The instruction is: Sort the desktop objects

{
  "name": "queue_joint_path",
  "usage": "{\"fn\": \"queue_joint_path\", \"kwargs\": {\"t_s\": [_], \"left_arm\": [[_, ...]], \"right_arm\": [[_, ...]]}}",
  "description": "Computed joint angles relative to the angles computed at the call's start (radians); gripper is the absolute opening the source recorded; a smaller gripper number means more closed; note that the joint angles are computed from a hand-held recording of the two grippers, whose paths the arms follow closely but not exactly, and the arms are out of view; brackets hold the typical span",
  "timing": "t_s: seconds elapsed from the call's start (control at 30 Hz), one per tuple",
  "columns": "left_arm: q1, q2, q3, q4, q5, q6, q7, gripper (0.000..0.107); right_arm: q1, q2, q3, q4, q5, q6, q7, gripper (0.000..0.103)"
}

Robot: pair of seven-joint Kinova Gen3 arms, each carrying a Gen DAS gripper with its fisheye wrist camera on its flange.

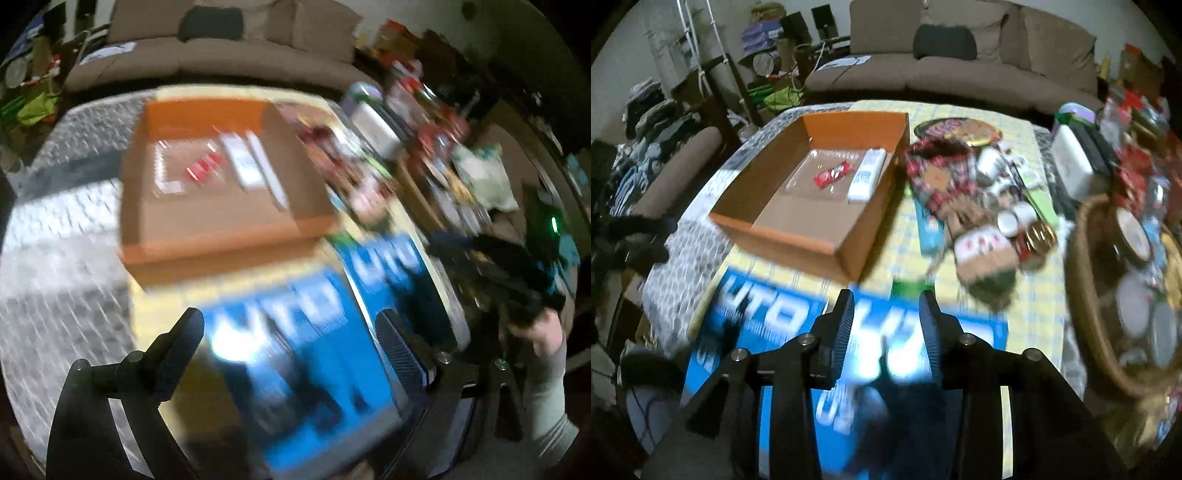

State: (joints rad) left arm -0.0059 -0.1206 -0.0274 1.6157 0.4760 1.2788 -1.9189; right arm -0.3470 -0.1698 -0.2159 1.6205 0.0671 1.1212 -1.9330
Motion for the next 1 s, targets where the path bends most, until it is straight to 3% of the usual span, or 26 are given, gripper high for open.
{"fn": "queue_joint_path", "kwargs": {"t_s": [0.13,0.33,0.47,0.6,0.77,1.0], "left_arm": [[0.068,-0.147,0.081,0.128,-0.063,-0.018,0.092,0.095],[0.172,-0.287,0.13,0.274,-0.071,0.001,0.198,0.095],[0.224,-0.304,0.186,0.35,-0.088,-0.005,0.254,0.095],[0.238,-0.273,0.251,0.404,-0.163,-0.079,0.323,0.095],[0.237,-0.235,0.157,0.428,-0.176,-0.121,0.313,0.095],[0.227,-0.189,0.094,0.391,-0.132,-0.106,0.236,0.095]], "right_arm": [[0.003,-0.096,-0.028,0.079,0.0,0.021,-0.064,0.034],[0.029,-0.239,-0.047,0.191,-0.056,0.065,-0.106,0.034],[0.043,-0.304,-0.059,0.24,-0.095,0.093,-0.111,0.034],[0.059,-0.321,-0.082,0.258,-0.114,0.102,-0.116,0.034],[0.085,-0.309,-0.092,0.256,-0.091,0.105,-0.122,0.034],[0.1,-0.27,-0.07,0.238,-0.065,0.087,-0.12,0.034]]}}
